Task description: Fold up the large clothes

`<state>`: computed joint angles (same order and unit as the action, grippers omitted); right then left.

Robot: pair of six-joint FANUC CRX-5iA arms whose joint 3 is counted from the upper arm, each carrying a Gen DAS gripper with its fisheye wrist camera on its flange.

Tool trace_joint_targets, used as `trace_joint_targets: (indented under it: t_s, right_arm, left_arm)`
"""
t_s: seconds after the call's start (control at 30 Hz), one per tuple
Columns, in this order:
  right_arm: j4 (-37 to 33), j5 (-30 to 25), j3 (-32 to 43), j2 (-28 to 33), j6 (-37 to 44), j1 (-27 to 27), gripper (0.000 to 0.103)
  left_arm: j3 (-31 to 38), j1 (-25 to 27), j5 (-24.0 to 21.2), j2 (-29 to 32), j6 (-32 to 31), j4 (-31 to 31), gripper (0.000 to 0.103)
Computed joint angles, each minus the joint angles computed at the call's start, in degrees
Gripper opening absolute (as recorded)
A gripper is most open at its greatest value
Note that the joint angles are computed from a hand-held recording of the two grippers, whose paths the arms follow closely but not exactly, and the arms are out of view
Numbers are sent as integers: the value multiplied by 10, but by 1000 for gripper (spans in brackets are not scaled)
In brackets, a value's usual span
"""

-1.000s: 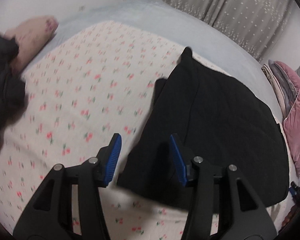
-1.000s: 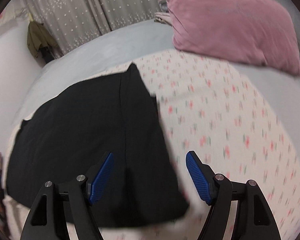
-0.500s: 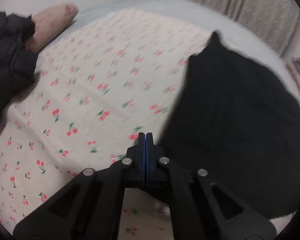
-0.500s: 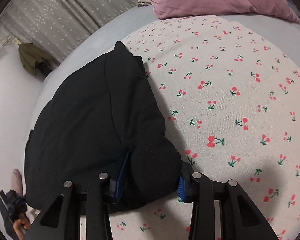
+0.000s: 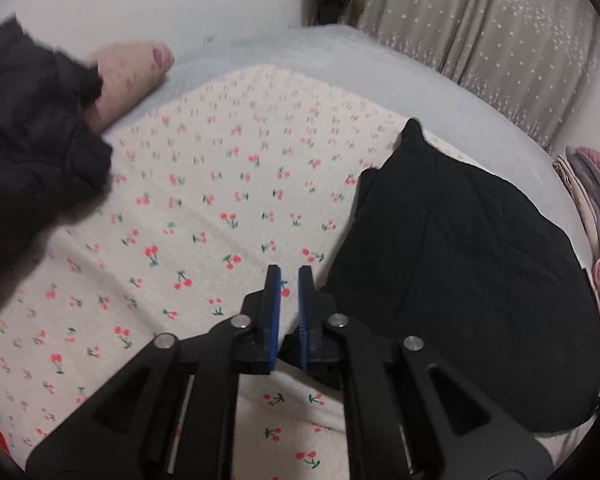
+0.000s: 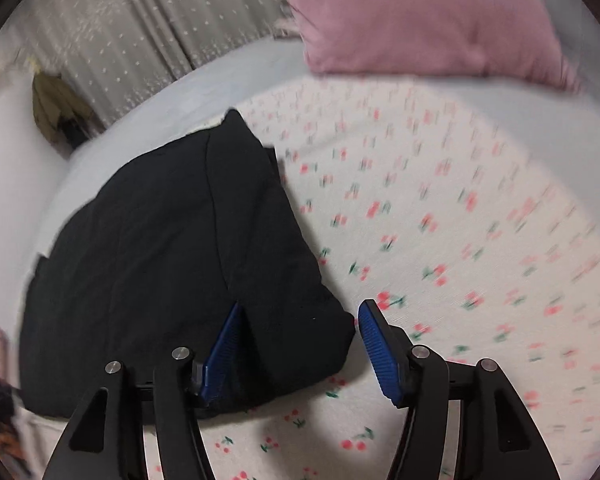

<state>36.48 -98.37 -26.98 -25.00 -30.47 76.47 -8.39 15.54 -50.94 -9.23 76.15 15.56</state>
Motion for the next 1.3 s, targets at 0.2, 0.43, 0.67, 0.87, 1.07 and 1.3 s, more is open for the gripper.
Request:
trace_joint_targets:
  t_s: [0.2, 0.43, 0.67, 0.87, 1.07, 1.3]
  right_arm:
    - [30, -70, 68, 81, 66, 15, 68]
    - [38, -49, 102, 137, 155, -2, 70]
    - [19, -24, 99, 139, 174, -18, 70]
    - [2, -10, 92, 128, 171, -25, 70]
    - [6, 4, 89, 121, 164, -22, 70]
    - [-24, 37, 77, 102, 160, -39, 70]
  left_arm:
    - [-36, -75, 31, -63, -64, -11, 42]
    - [-16, -233, -11, -40, -114, -33, 44]
    - [-2, -289, -4, 13, -36, -88, 46]
    - [45, -287, -61, 30, -39, -86, 46]
    - [132, -299, -80, 104, -19, -55, 46]
    - [223, -335, -130, 185, 38, -119, 50]
